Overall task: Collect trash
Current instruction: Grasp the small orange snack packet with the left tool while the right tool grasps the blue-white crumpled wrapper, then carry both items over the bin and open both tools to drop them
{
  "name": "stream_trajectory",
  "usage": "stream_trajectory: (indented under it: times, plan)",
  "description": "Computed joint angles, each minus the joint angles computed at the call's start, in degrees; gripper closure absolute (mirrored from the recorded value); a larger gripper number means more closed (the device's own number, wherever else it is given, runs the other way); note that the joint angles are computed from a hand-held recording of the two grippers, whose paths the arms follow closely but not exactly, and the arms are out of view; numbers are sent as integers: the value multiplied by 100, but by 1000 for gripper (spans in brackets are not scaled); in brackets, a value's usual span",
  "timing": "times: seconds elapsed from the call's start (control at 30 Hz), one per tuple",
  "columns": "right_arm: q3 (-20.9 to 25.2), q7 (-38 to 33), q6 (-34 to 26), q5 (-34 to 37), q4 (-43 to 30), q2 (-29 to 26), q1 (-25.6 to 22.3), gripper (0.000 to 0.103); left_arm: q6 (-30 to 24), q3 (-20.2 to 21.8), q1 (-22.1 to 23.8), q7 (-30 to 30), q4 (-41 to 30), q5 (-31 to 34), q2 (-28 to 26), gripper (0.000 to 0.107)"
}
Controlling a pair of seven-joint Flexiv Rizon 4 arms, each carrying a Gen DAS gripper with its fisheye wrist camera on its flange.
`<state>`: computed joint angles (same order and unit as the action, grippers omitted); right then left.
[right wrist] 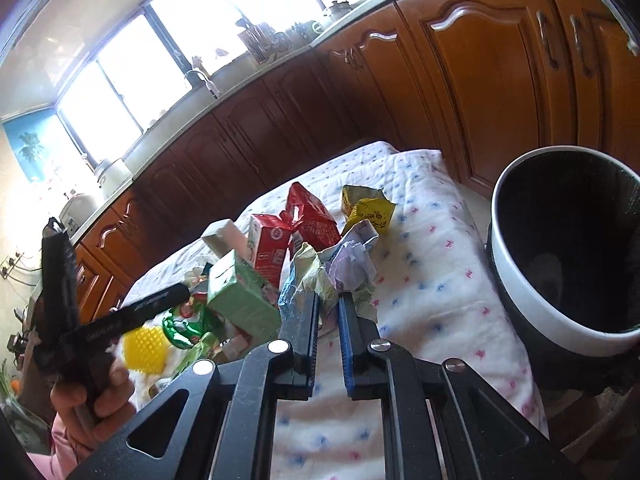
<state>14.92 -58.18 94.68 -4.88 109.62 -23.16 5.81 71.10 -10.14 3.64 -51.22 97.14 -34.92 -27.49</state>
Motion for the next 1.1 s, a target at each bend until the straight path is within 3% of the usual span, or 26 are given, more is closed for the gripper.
stream_trajectory:
  times: [0.17, 0.23, 0.27, 0.3, 0.33, 0.37, 0.4, 0.6, 0.8, 0.97, 1.1]
  plan:
    - [-108, 58, -7, -14, 75, 52, 96, 93, -155, 140, -80, -575, -276, 68, -153, 26]
    - [-126, 70, -31, -9, 77, 55, 96, 93, -222, 355, -238, -872, -488, 410, -274, 29]
    - [-165, 90, -17, -4, 106, 74, 124, 93, -249, 492, -342, -1027, -603, 650, -349, 39]
    - [-183, 104, 4, 5, 135, 95, 130, 93, -331, 555, -394, -1152, -706, 811, -407, 57]
    - [-222, 126, 36, 8, 181, 128, 158, 93, -484, 611, -421, -1253, -811, 962, -469, 68]
    - [-252, 143, 78, 10, 227, 165, 176, 93, -694, 661, -436, -1343, -921, 1104, -532, 92]
    - [-279, 159, 123, 7, 276, 203, 196, 93, -712, 637, -408, -1345, -929, 1167, -546, 94]
    - [-521, 286, 414, -71, 590, 483, 392, 95, -34, 70, -1, -742, -151, 733, -103, 95]
    - [-1086, 489, 683, -138, 985, 801, 816, 95, 469, -615, 407, 423, 704, -579, 554, 95]
    - [-1998, 608, 841, -61, 1400, 1122, 1552, 95, 603, -1098, 456, 1801, 1210, -1991, 1126, 95]
    - [-3123, 571, 900, 128, 1784, 1427, 2524, 96, 484, -1058, 144, 2196, 1248, -2356, 1234, 95]
